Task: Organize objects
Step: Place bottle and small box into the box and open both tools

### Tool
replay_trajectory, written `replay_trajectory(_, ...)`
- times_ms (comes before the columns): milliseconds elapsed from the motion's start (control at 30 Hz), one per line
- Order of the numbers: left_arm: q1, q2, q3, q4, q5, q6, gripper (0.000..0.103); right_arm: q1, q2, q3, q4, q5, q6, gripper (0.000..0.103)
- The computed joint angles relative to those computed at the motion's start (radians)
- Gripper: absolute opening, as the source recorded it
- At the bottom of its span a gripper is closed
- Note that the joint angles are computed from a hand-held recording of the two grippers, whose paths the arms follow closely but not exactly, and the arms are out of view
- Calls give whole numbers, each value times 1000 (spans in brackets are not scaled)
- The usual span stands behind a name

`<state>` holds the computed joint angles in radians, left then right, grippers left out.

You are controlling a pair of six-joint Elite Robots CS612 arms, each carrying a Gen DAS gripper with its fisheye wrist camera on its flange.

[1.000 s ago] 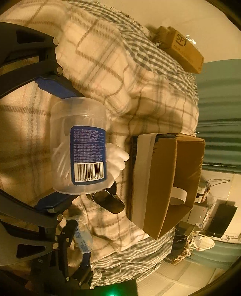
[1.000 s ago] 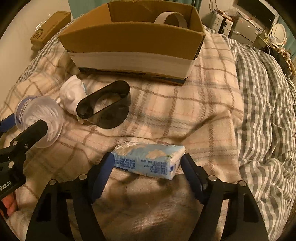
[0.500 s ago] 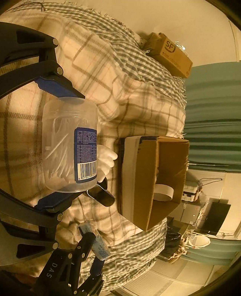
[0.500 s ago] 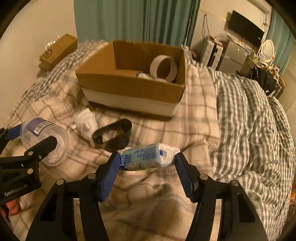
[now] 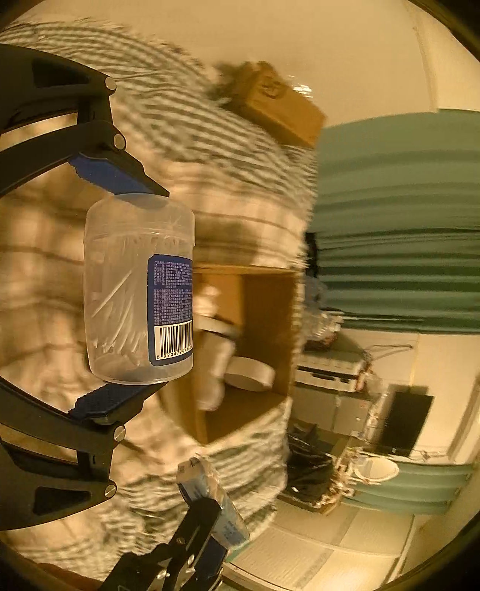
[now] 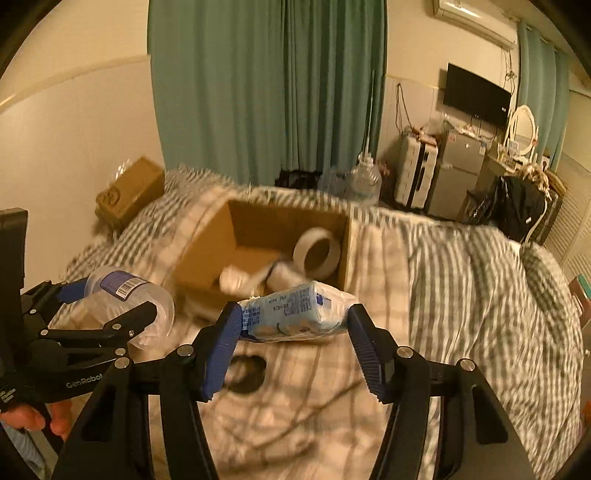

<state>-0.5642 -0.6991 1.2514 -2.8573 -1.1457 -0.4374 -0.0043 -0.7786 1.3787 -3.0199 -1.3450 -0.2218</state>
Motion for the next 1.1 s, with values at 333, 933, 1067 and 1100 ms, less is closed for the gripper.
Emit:
replay_trajectory(333,33,101,-232,21,-9,78,90,14,84,-219,32,-12,13,59)
replay_trajectory(933,62,303,-519,124,-53,144,90,6,302,-528,252,18,93,59)
replay_trajectory(1067,59,320,-549,150,-62,156,90,-5,307,-533,242,44,122,61)
replay_trajectory(1100,59,321,-554,162,-72,156,91,-7,308,-535,244,53,125,67)
